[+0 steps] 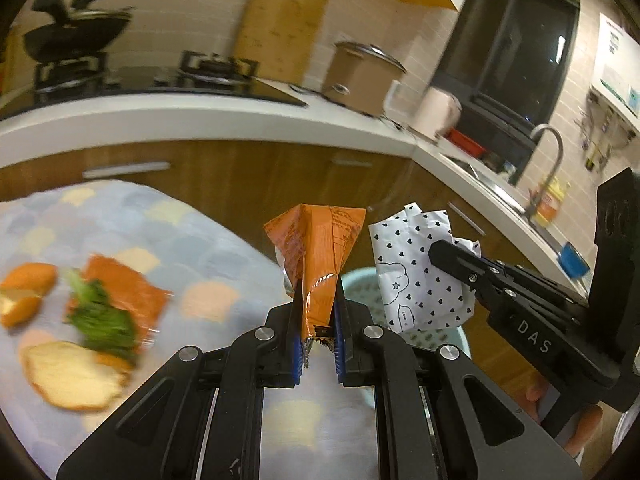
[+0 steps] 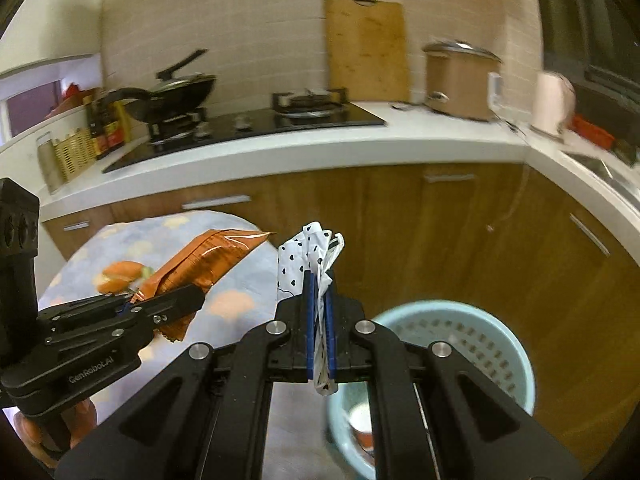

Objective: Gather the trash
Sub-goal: 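Carry the snack bag and napkin over the blue basket and open both tools, then move both tools back over the table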

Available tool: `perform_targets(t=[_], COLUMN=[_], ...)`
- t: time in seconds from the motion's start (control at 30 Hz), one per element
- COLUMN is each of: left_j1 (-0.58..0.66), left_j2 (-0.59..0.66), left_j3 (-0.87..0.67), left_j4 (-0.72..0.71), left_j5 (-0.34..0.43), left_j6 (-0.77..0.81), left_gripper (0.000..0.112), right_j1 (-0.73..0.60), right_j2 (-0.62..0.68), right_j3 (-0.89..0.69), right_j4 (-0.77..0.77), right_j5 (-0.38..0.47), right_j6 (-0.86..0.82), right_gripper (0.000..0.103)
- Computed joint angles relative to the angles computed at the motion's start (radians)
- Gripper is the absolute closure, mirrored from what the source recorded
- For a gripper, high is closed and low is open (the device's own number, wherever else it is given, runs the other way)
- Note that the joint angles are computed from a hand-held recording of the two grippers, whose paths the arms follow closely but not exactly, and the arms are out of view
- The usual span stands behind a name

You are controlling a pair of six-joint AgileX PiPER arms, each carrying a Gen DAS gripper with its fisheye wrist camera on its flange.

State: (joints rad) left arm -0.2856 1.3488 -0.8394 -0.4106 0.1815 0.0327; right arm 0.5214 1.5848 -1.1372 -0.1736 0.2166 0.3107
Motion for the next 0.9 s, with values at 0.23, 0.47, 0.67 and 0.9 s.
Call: perform_targets(t=[0.23, 0.47, 0.67, 0.9], left_j1=[-0.118, -0.172, -0.174, -0.153], left_j2=[0.169, 0.314, 0.34, 0.281], left_j3=[-0.106, -0.179, -0.185, -0.132], left_j4=[0.133, -0.04, -0.022, -0.103], left_j5=[-0.008, 0.012, 0.024, 0.007], left_j6=[-0.177, -0.019, -0.026, 0.07], left_gripper=[0.103, 0.1, 0.074, 0.065], right_j1=[-0.165, -0.243, -0.277, -0.254], right_j2=[-0.023, 0.064, 0.101, 0.063], right_j3=[0.117, 0.115, 0.111, 0.12], right_j4=[0.204, 0.178, 0.271, 0.219], right_j5=[-0.025, 0.026, 0.045, 0.038], right_j6=[-0.197, -0.171, -0.25, -0.188], right_gripper=[0.1, 0.1, 0.088, 0.06])
